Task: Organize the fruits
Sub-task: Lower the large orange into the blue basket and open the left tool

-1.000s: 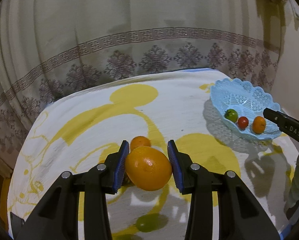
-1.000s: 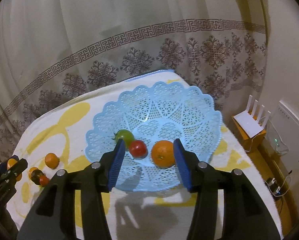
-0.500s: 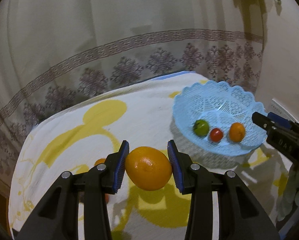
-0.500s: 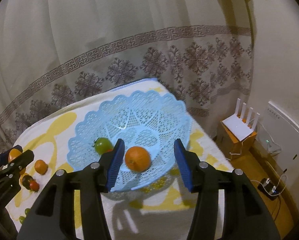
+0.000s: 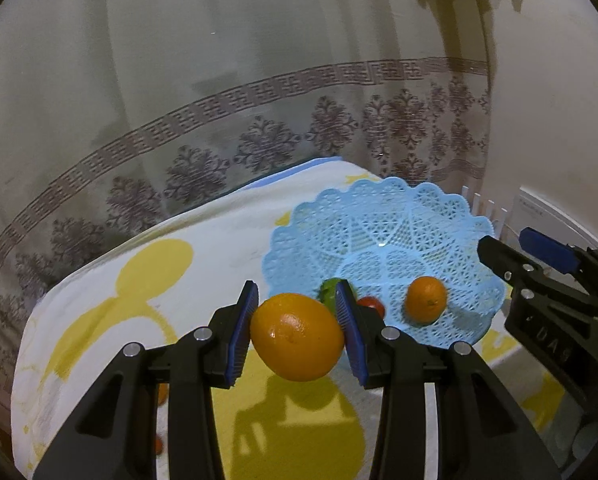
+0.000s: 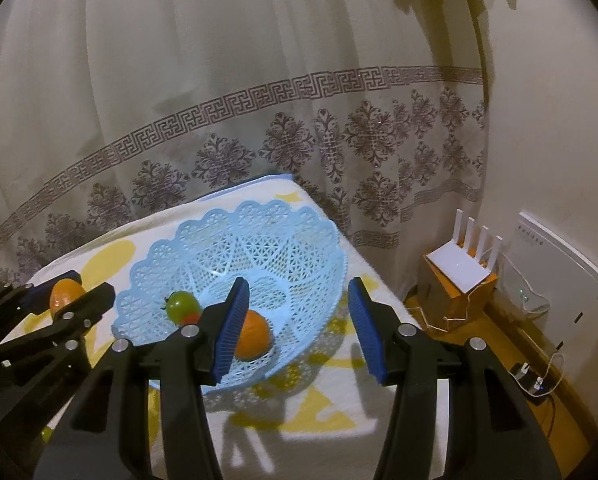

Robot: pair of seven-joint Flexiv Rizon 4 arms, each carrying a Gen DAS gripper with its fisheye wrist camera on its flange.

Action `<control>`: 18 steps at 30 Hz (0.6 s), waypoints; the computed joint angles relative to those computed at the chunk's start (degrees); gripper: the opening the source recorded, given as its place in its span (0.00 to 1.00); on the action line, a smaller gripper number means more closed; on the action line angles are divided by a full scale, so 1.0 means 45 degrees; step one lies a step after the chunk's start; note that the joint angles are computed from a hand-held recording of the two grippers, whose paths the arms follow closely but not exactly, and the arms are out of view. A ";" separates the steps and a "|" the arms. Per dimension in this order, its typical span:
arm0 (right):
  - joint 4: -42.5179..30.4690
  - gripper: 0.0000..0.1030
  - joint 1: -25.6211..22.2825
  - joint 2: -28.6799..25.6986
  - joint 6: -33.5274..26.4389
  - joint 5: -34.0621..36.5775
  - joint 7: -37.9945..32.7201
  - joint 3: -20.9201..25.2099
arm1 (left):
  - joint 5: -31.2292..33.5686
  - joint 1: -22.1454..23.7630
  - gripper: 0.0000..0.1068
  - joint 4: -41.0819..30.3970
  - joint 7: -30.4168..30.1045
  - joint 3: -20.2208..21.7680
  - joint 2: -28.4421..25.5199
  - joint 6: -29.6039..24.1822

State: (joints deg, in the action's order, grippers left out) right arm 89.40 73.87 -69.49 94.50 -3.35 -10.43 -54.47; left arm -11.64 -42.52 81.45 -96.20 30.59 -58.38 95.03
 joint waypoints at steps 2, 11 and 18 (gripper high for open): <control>-0.0011 0.52 -0.0044 0.0011 -0.0021 0.0048 0.0068 0.0055 | 0.0104 0.0342 0.38 -0.0240 0.0209 -0.0513 -0.0008 -0.0040; -0.0036 0.52 0.0085 -0.0110 -0.0387 -0.0205 0.0365 -0.0174 | 0.0453 0.2607 0.38 -0.0836 0.1138 -0.3938 0.0269 -0.0526; -0.0023 0.52 0.0000 -0.0049 -0.0472 -0.0502 0.0646 -0.0097 | 0.0487 0.2958 0.67 -0.0913 0.0807 -0.4267 0.0216 -0.0343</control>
